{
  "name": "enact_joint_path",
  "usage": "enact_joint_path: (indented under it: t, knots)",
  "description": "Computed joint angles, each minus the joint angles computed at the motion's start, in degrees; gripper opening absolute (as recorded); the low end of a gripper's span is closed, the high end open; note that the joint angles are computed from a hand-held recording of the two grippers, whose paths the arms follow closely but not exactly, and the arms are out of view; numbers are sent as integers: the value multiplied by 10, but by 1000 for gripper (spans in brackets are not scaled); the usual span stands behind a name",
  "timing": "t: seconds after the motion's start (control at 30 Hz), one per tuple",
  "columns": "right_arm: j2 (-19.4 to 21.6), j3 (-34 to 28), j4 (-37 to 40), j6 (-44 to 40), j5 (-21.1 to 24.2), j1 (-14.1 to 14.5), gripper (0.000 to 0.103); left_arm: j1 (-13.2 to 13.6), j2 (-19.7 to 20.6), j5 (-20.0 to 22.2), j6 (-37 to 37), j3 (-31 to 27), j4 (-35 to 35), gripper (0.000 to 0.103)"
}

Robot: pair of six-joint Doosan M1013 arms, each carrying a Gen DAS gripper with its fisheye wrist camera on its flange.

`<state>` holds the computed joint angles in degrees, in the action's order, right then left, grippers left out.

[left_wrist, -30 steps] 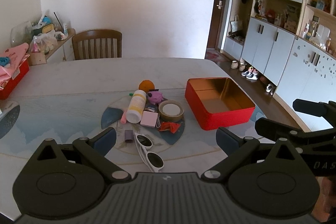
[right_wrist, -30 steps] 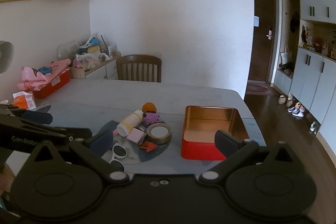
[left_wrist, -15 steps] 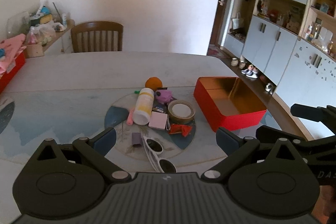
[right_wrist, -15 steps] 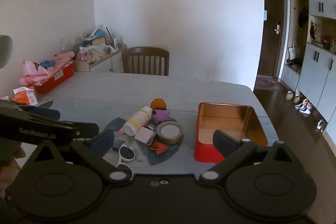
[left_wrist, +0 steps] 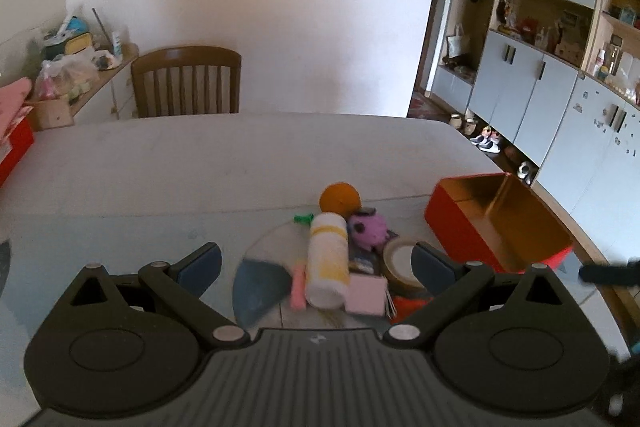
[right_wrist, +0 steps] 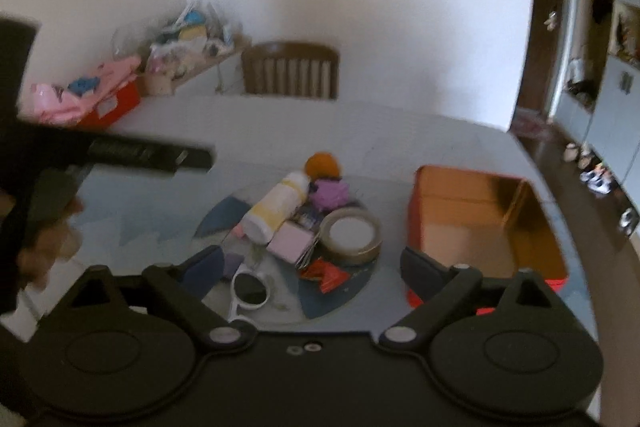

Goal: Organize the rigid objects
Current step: 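Grasp the white sunglasses with the right tool while the left tool grasps the white pill bottle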

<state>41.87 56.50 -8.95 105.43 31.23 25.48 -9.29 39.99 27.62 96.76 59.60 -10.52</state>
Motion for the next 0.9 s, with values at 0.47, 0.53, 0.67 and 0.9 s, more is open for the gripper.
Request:
enact_joint_path:
  t: [0.47, 0.53, 0.67, 0.9]
  knots:
    - [110, -163, 176, -191, 223, 2, 67, 2, 109, 72, 33, -144, 3, 102]
    - [123, -183, 179, -191, 252, 4, 58, 0, 121, 81, 31, -159, 17, 102]
    - [134, -197, 178, -183, 277, 4, 54, -2, 139, 94, 43, -183, 25, 101]
    - [141, -202, 165, -161, 283, 3, 49, -4, 161, 115, 77, -213, 11, 91]
